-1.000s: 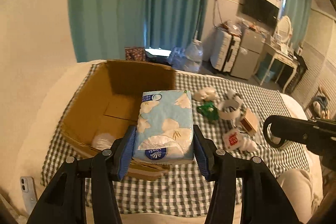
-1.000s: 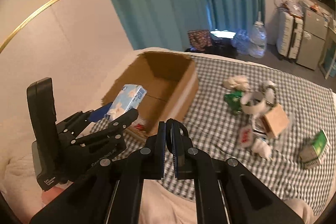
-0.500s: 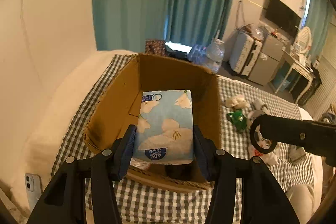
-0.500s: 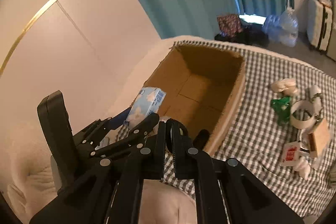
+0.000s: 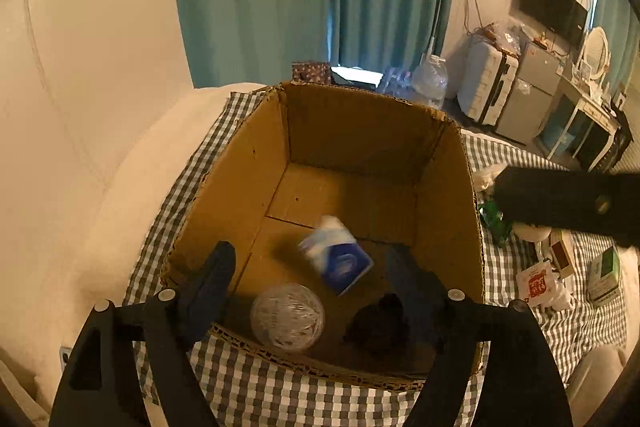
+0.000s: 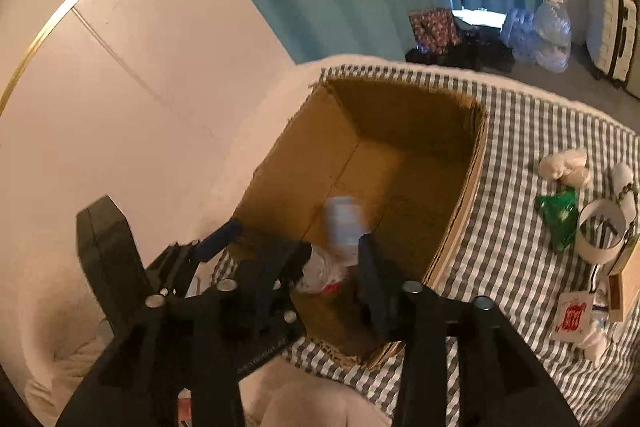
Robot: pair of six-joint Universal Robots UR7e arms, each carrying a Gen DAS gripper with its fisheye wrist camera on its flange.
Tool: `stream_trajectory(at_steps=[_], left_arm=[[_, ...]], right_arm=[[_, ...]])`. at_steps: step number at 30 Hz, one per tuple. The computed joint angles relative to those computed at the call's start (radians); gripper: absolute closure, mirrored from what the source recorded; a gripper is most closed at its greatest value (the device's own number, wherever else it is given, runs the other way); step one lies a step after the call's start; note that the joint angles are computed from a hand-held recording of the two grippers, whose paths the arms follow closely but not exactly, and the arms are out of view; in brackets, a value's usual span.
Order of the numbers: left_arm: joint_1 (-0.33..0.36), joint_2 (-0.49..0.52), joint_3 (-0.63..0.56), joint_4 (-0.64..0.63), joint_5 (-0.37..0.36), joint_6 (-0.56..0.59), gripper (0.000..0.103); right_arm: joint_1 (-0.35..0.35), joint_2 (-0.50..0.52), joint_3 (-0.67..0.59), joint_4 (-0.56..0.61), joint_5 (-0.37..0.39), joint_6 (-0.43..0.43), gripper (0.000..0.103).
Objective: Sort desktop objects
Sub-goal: 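Open the left tool to drop the tissue pack into the box, then return both tools to the table toward the green medicine box and sachet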
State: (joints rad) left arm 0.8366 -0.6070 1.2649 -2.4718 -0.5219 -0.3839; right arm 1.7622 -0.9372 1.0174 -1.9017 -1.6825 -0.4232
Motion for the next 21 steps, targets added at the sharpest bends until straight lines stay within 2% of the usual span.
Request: stream_trajectory(at_steps=[3, 5, 9, 12, 15, 19, 21], left_arm=[[-0.006, -0.010, 0.011, 0.020, -0.007, -0.039, 0.022], [-0.016, -0.015, 0.017, 0.029, -0.003, -0.058, 0.021], [-0.044, -0.010, 0.023, 0.012, -0.002, -0.047, 0.018], [-0.072, 0.013, 0.010, 0.008, 0.004, -0.035, 0.017], [-0.094, 0.043, -0.013, 0.004, 0.000, -0.032, 0.013], [-0.123, 0.097, -0.049, -0.018, -0.040, -0.026, 0.013], [-0.136, 0.137, -0.079, -0.018, -0.063, -0.023, 0.013]], right_arm=[[-0.006, -0.024, 0.012, -0.010, 0.013, 0.015, 0.055], [-0.011, -0.060, 0.051, -0.058, -0.008, 0.012, 0.050], [-0.023, -0.129, 0.128, -0.184, -0.084, -0.022, 0.046], [-0.036, -0.186, 0.185, -0.284, -0.195, -0.040, 0.046], [-0.060, -0.240, 0.229, -0.367, -0.264, -0.068, 0.046], [-0.121, -0.307, 0.273, -0.452, -0.297, -0.105, 0.045], [-0.159, -0.335, 0.283, -0.490, -0.313, -0.120, 0.040]])
